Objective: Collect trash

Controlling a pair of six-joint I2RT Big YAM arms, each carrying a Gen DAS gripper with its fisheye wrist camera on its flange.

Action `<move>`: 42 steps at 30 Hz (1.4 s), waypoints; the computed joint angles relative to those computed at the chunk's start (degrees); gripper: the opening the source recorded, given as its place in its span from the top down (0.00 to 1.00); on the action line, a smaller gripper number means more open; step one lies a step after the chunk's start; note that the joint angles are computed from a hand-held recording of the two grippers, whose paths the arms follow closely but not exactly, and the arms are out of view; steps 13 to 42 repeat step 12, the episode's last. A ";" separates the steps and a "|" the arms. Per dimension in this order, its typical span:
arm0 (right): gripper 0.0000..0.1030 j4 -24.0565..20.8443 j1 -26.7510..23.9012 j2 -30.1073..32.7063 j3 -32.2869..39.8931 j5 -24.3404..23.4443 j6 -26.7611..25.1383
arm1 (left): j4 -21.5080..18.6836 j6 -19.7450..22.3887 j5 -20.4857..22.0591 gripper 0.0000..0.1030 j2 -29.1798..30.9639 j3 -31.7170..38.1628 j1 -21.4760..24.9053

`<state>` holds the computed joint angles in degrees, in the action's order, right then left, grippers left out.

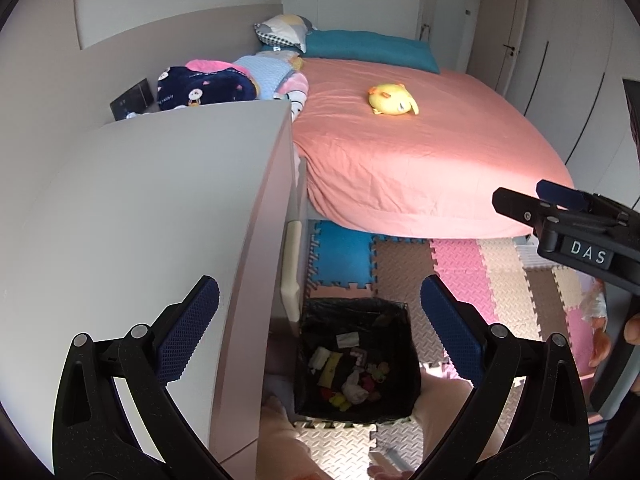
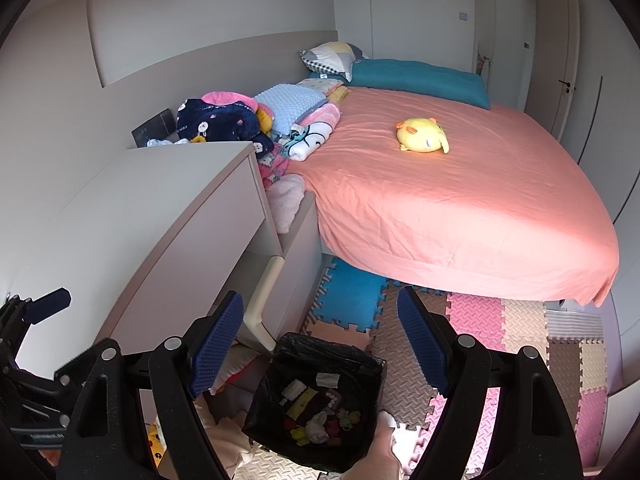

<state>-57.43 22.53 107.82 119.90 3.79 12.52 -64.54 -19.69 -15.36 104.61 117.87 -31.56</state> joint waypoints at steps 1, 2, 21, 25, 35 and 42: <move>0.23 -0.02 -0.08 0.02 0.08 -0.06 -0.01 | 0.47 0.69 0.46 0.06 -0.22 -0.30 -0.03; 0.23 0.05 0.06 -0.06 -0.09 0.09 0.07 | 1.07 1.55 0.41 0.06 -0.46 -0.68 -0.18; 0.23 0.21 0.12 -0.33 -0.28 0.29 0.04 | 1.53 3.29 -1.63 0.06 -0.09 -0.36 -0.81; 0.23 0.21 0.12 -0.33 -0.28 0.29 0.04 | 1.53 3.29 -1.63 0.06 -0.09 -0.36 -0.81; 0.23 0.21 0.12 -0.33 -0.28 0.29 0.04 | 1.53 3.29 -1.63 0.06 -0.09 -0.36 -0.81; 0.23 0.21 0.12 -0.33 -0.28 0.29 0.04 | 1.53 3.29 -1.63 0.06 -0.09 -0.36 -0.81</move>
